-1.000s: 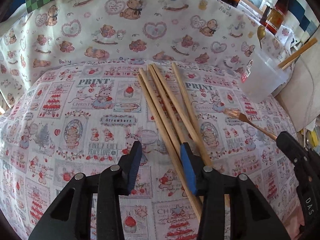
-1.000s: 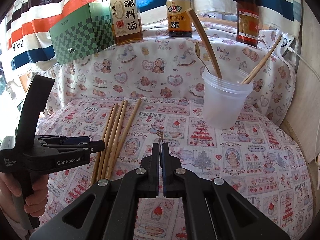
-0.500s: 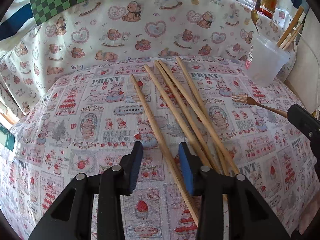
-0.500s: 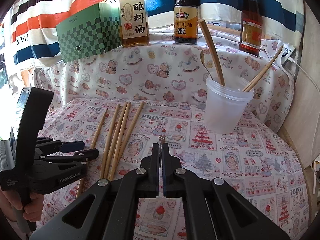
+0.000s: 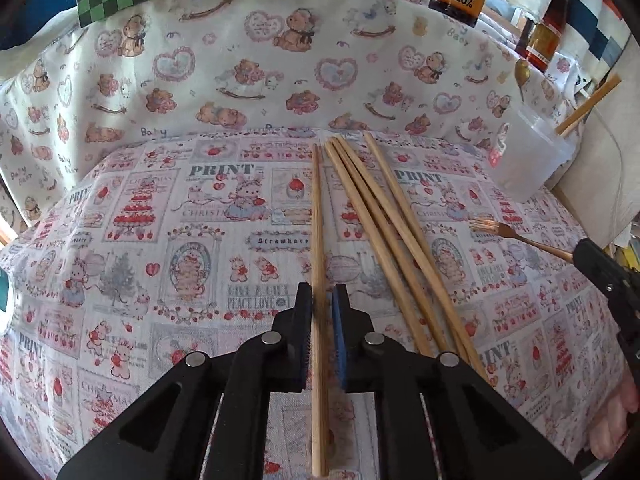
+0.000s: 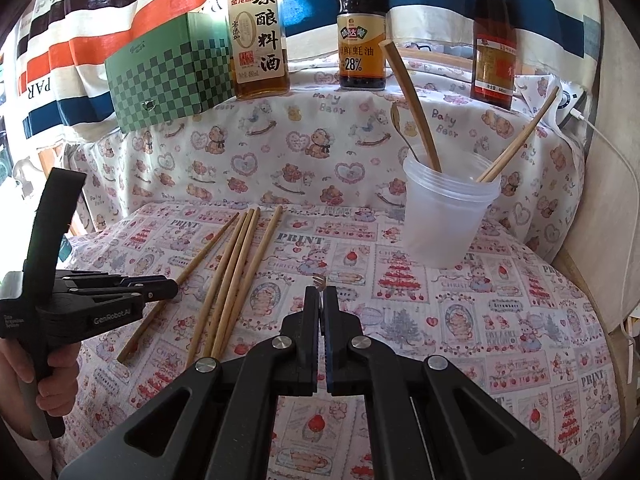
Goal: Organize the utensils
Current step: 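Lift the chopstick with the left tool while the right tool lifts the fork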
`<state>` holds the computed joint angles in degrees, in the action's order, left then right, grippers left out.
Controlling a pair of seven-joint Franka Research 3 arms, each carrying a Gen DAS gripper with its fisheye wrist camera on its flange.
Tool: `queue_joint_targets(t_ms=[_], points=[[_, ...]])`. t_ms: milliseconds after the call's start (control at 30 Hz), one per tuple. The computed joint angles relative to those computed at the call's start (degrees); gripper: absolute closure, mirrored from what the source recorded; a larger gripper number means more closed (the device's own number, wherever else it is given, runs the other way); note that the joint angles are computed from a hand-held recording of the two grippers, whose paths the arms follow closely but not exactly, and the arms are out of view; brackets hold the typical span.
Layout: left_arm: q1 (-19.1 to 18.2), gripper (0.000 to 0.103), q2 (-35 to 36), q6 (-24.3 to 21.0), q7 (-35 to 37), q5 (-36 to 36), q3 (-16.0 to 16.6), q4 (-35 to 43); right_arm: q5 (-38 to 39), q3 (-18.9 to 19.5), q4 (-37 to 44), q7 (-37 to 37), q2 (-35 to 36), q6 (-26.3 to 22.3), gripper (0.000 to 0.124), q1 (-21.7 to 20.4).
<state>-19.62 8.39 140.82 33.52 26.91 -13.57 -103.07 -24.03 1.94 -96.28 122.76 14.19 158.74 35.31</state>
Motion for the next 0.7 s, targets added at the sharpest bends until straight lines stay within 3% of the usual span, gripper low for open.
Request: queue_joint_targets(t_ms=[67,133,267,433,533,567,600,700], points=[[0.0,0.091,-2.2,0.6,-0.2,-0.1,-0.2,-1.8,1.7,0.6,-0.4,-1.1,-0.3,0.5,0.121,-0.6],[-0.2,0.078,-4.1,-0.9,0.1,-0.9,-0.8,-3.0,2.9,1.0,-1.0,-2.0,-0.8,1.2,0.121,-0.9],[-0.2,0.076,-7.6,-1.2,0.1,-4.0,-1.8,-7.7,4.3,1.6,-2.0,-4.1,-1.7,2.4,0.121,-1.0],[-0.5,0.070,-9.4,-0.1,-0.9,-3.8,-2.7,-11.1,-0.9,0.1,-3.3,0.0,-2.8,4.3,0.121,0.7],[-0.8,0.074,-9.2,-2.4,-2.3,-1.4,-3.1,-10.6,-0.5,0.4,-3.6,0.7,-3.0,5.0,0.121,0.0],[-1.0,0.081,-9.1,-3.5,-3.2,-0.4,-3.3,-10.2,0.0,0.5,-3.8,0.9,-3.0,5.5,0.121,-0.3],[-1.1,0.097,-8.7,-5.0,-3.3,0.3,-3.4,-9.6,0.3,0.5,-3.9,1.0,-3.1,6.0,0.121,-0.5],[-0.9,0.097,-10.9,-1.8,-5.1,3.8,-3.2,-12.0,-0.5,-0.1,-4.3,2.7,-3.4,7.0,0.121,-0.4]])
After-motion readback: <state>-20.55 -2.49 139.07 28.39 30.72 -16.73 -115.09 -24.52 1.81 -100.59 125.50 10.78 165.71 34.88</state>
